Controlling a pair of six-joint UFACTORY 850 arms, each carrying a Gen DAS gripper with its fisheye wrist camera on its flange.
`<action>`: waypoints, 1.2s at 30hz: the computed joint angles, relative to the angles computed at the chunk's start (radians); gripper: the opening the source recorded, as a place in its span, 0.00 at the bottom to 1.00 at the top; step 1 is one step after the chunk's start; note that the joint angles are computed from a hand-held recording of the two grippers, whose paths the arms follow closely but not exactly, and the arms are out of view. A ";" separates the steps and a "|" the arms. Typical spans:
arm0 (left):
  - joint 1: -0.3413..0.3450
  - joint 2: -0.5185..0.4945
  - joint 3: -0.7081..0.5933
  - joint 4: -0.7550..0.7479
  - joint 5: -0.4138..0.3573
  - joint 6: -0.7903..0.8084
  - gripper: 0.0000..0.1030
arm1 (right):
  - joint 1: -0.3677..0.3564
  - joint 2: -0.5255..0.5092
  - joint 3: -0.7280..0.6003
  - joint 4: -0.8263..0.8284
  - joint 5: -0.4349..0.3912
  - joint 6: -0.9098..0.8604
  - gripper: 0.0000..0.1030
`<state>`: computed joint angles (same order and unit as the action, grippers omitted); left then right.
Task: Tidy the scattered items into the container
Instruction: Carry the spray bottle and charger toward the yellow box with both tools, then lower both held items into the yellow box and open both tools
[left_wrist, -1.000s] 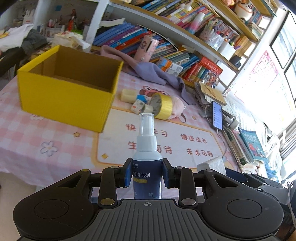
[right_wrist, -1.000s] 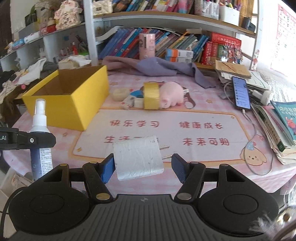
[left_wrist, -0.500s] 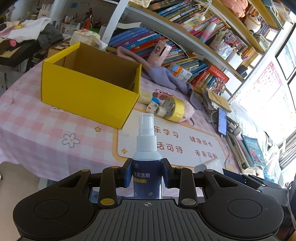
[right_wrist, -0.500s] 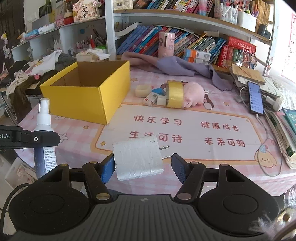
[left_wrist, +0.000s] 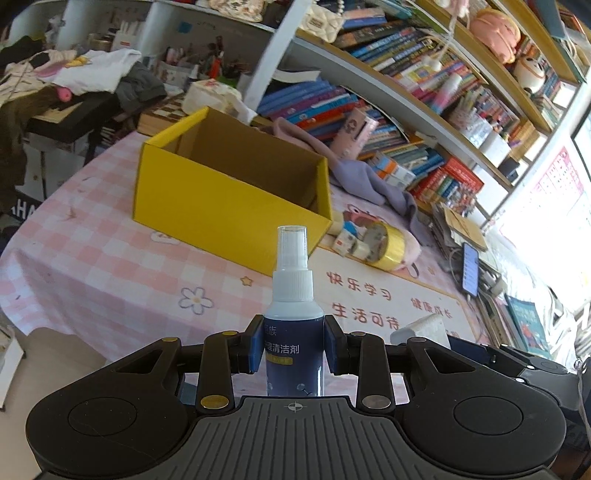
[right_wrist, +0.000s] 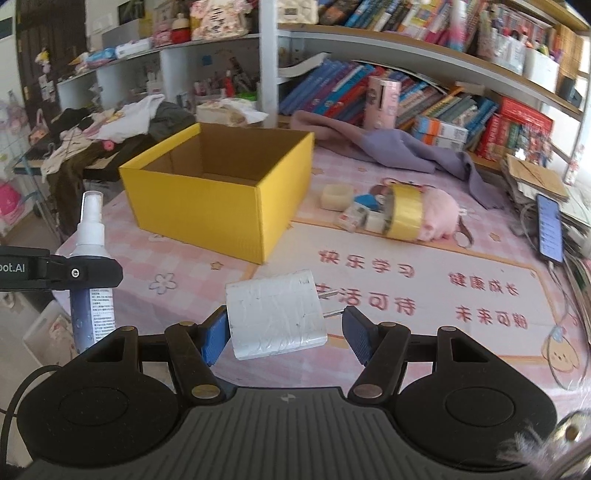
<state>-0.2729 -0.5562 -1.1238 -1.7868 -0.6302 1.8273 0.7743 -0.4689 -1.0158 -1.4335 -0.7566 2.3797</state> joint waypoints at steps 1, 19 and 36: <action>0.003 -0.001 -0.002 -0.001 0.003 -0.001 0.30 | -0.005 -0.004 -0.007 -0.006 0.010 -0.005 0.61; -0.021 -0.096 -0.182 -0.075 0.051 0.055 0.30 | -0.114 -0.050 -0.090 -0.186 0.053 -0.071 0.61; -0.081 -0.319 -0.601 0.251 0.237 -0.208 0.30 | -0.306 -0.168 -0.279 -0.570 0.236 -0.078 0.61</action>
